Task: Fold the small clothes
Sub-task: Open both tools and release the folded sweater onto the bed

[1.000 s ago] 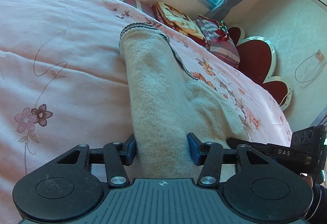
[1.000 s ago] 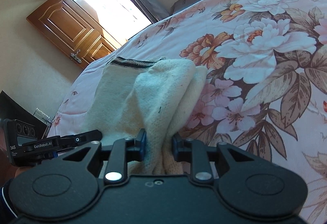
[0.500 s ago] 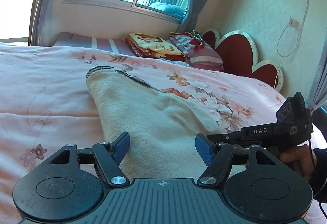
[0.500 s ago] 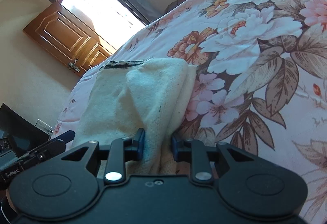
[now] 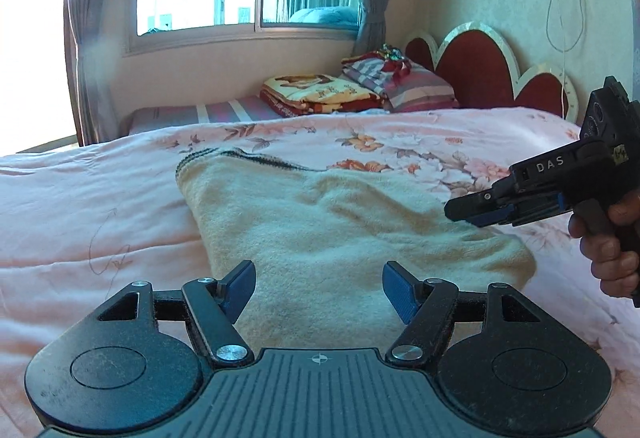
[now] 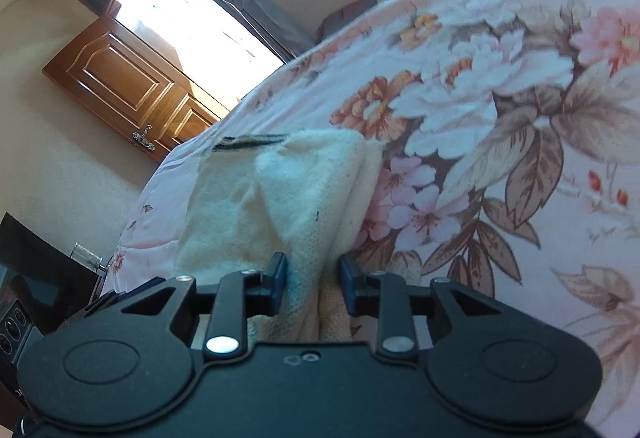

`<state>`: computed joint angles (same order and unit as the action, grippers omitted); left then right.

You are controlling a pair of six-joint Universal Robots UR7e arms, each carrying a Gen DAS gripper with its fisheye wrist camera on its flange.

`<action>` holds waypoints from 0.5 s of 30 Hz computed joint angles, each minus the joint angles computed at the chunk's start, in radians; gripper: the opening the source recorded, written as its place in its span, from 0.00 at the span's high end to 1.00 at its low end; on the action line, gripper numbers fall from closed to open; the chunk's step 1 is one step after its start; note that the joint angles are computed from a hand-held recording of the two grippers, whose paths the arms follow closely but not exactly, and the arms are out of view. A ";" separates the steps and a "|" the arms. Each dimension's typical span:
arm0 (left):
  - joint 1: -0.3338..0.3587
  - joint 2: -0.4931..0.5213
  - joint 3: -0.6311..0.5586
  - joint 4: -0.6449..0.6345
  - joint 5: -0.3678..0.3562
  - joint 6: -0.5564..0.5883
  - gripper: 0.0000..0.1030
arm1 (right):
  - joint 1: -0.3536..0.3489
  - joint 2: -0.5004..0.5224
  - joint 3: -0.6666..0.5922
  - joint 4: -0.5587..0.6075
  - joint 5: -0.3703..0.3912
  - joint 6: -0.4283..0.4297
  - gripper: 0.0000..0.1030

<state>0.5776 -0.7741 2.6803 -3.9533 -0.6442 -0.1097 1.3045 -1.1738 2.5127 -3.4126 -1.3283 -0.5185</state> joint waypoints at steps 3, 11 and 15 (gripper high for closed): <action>-0.081 0.005 0.049 0.040 0.047 -0.116 0.32 | 0.005 -0.105 0.055 0.019 0.025 -0.079 0.74; -0.157 -0.011 0.058 0.387 0.099 -0.421 0.32 | 0.050 -0.052 0.134 -0.078 -0.095 -0.304 0.96; -0.196 -0.074 0.055 0.613 0.120 -0.555 0.32 | 0.027 0.018 0.141 -0.166 -0.126 -0.315 1.00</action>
